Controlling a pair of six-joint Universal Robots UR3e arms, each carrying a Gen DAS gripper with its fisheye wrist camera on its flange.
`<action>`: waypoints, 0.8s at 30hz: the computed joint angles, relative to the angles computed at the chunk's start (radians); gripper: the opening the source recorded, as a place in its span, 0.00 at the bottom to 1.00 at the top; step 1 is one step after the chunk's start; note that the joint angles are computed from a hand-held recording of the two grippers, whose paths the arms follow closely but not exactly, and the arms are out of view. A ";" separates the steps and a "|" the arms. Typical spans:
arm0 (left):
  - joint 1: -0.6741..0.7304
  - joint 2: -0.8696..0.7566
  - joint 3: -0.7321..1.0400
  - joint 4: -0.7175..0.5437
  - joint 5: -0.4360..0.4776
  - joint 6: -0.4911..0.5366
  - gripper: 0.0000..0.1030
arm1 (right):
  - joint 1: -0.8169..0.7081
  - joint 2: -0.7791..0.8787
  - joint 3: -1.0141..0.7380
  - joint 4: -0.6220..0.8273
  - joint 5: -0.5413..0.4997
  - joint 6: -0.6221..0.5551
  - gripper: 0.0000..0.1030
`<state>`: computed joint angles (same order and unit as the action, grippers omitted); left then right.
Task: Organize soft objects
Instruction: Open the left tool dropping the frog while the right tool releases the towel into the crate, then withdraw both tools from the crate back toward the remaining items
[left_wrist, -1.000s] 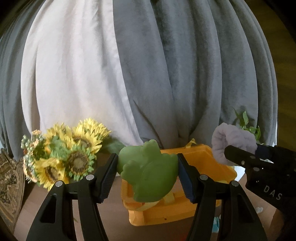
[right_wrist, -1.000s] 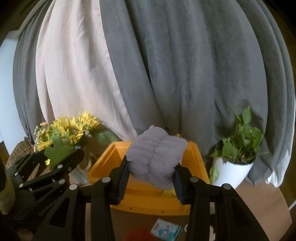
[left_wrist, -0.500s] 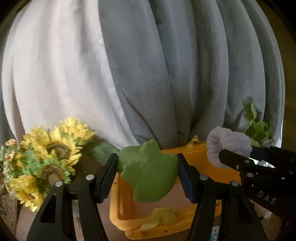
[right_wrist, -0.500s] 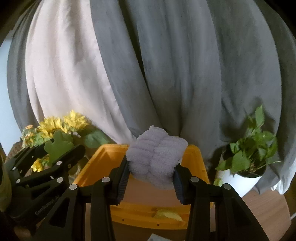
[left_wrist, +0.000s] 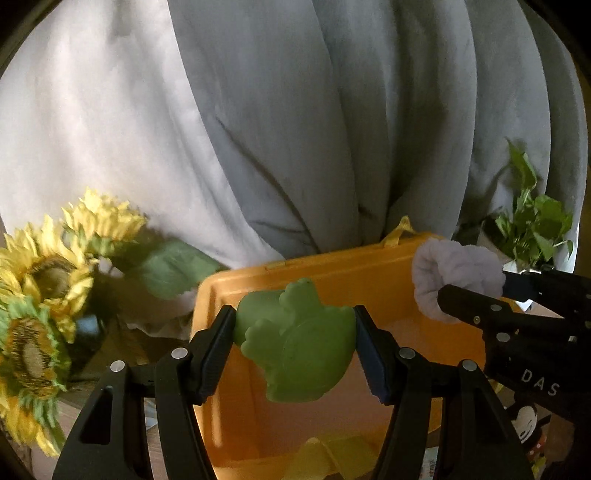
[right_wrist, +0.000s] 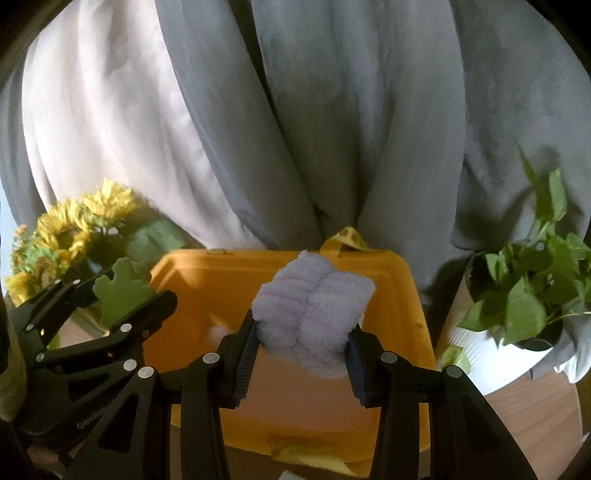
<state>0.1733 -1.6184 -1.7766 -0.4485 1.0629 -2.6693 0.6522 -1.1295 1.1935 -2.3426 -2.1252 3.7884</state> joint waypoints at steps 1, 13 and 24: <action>-0.004 -0.010 0.008 -0.009 0.004 0.001 0.61 | -0.010 0.004 -0.001 0.007 0.016 -0.005 0.43; -0.008 -0.001 -0.015 0.027 0.031 -0.024 0.83 | -0.060 -0.013 0.025 0.060 0.069 0.034 0.69; 0.084 0.204 -0.123 -0.033 -0.057 -0.009 0.93 | 0.017 -0.063 0.028 0.125 -0.044 0.124 0.69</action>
<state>0.2570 -1.4147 -1.8994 -0.4815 1.0056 -2.6779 0.6688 -1.1924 1.2214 -2.2177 -2.1695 3.9126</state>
